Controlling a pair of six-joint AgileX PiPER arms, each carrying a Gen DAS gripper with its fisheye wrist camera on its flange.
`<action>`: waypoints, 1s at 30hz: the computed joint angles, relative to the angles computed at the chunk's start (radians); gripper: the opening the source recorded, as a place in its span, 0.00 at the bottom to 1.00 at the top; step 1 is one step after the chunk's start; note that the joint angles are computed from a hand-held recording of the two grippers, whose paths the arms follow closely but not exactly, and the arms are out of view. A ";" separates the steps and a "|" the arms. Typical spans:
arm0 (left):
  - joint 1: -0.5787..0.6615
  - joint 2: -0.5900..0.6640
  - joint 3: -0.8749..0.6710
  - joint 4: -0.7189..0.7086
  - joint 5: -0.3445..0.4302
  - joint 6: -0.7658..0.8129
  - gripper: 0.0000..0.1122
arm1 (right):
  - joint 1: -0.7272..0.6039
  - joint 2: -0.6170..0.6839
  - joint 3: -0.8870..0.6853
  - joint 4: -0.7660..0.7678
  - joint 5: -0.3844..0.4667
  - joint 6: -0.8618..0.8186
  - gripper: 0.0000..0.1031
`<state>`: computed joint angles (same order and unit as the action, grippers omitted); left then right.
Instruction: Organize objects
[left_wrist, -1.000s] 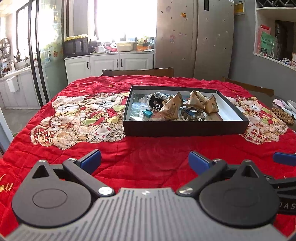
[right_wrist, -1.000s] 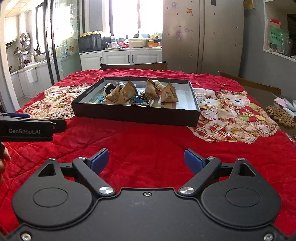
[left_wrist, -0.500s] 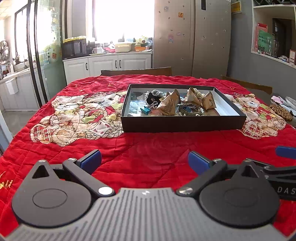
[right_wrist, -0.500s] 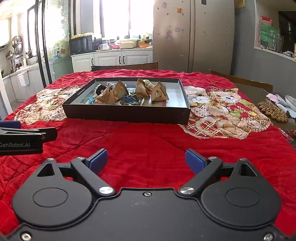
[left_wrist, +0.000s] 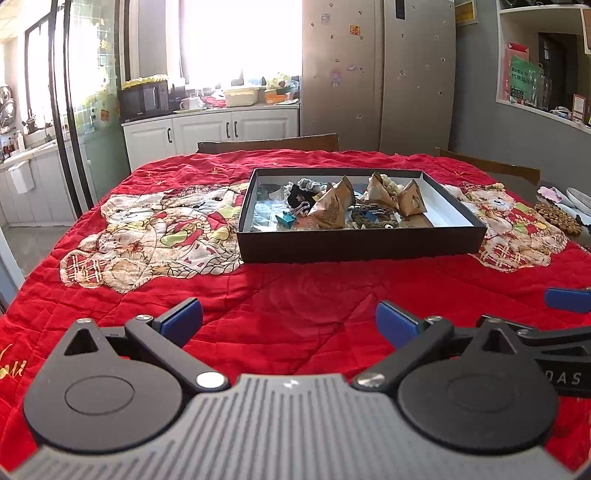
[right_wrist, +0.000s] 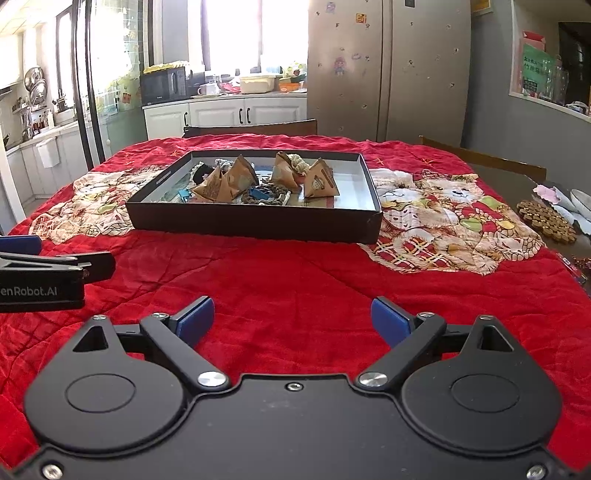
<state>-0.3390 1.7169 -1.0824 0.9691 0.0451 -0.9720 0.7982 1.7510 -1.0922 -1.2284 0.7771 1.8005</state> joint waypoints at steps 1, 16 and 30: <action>-0.001 -0.001 0.001 0.026 0.000 -0.025 0.92 | 0.000 0.000 -0.001 0.001 0.000 -0.002 0.89; -0.006 -0.004 0.009 0.119 -0.007 -0.106 0.92 | 0.003 0.001 -0.004 0.003 0.005 -0.003 0.89; -0.012 -0.005 0.011 0.176 0.002 -0.161 0.92 | 0.005 0.000 -0.004 0.003 0.009 -0.003 0.90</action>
<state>-0.3507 1.7115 -1.0716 1.1455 0.0473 -1.1327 0.8030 1.7514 -1.0965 -1.2251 0.7857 1.7970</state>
